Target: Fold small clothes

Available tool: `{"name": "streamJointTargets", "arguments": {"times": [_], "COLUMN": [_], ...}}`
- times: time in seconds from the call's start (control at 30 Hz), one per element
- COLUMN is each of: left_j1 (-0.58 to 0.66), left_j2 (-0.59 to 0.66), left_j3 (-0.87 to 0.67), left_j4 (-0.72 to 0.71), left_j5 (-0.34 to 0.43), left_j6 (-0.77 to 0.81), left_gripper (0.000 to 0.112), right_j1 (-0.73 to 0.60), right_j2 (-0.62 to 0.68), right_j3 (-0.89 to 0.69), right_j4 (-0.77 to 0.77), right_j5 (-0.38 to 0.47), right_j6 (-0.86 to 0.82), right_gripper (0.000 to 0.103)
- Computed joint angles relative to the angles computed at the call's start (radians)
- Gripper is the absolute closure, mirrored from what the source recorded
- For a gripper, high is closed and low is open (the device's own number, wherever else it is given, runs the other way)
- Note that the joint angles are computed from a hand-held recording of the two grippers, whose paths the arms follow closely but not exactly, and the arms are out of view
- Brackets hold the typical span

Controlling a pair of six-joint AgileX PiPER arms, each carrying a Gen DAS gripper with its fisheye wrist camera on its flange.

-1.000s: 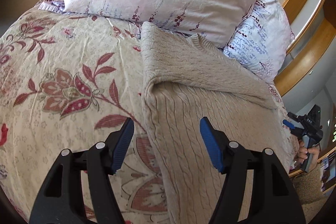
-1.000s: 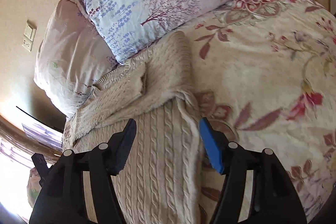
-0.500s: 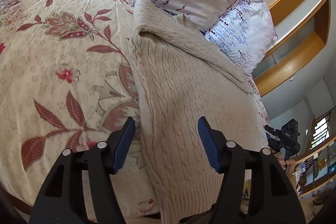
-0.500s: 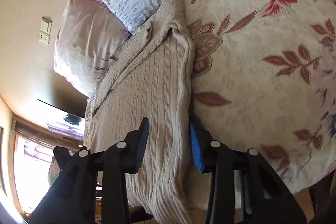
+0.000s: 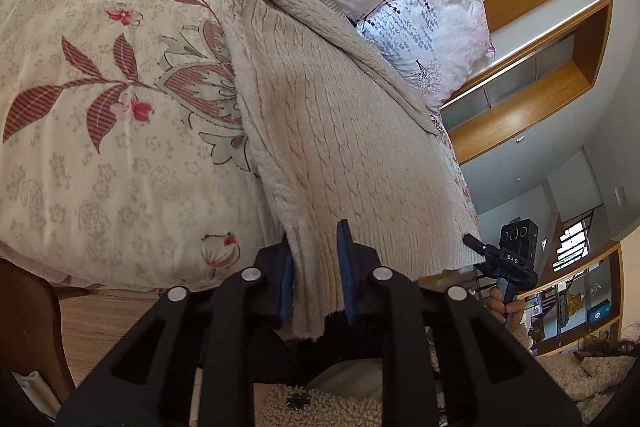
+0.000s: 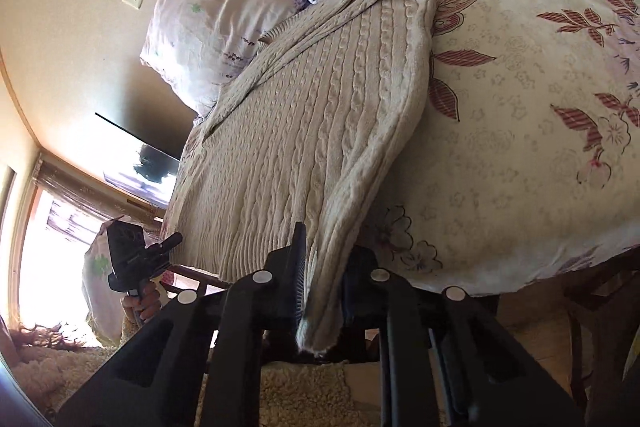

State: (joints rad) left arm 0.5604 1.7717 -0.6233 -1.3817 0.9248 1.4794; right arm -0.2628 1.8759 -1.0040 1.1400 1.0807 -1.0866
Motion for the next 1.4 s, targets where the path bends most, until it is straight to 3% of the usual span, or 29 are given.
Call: {"name": "streamJointTargets", "arguments": {"times": [0.17, 0.33, 0.47, 0.67, 0.87, 1.07, 1.23, 1.4], "left_j1": [-0.038, -0.050, -0.055, -0.121, -0.199, -0.266, -0.319, -0.338], "left_j2": [-0.029, -0.103, -0.132, -0.083, 0.025, 0.183, 0.338, 0.481], "left_j3": [0.001, -0.029, -0.115, -0.302, -0.526, -0.812, -1.049, -1.237], "left_j4": [0.014, -0.029, -0.080, -0.114, 0.023, 0.226, 0.484, 0.644], "left_j5": [-0.055, -0.086, -0.115, -0.219, -0.321, -0.394, -0.442, -0.402], "left_j6": [-0.018, -0.006, -0.035, -0.141, -0.349, -0.611, -0.894, -1.099], "left_gripper": [0.106, 0.106, 0.106, 0.106, 0.106, 0.106, 0.106, 0.106], "right_j1": [0.023, -0.003, 0.047, 0.173, 0.260, 0.316, 0.344, 0.358], "right_j2": [-0.036, -0.127, -0.179, -0.178, -0.078, 0.076, 0.258, 0.435], "right_j3": [0.027, 0.082, 0.057, -0.035, -0.229, -0.489, -0.775, -1.028], "right_j4": [0.021, 0.224, 0.341, 0.456, 0.298, -0.037, -0.392, -0.618], "right_j5": [-0.070, -0.111, -0.253, -0.482, -0.630, -0.697, -0.647, -0.545], "right_j6": [-0.042, -0.227, -0.322, -0.451, -0.292, 0.067, 0.472, 0.746], "right_gripper": [0.095, 0.095, 0.095, 0.095, 0.095, 0.095, 0.095, 0.095]}}
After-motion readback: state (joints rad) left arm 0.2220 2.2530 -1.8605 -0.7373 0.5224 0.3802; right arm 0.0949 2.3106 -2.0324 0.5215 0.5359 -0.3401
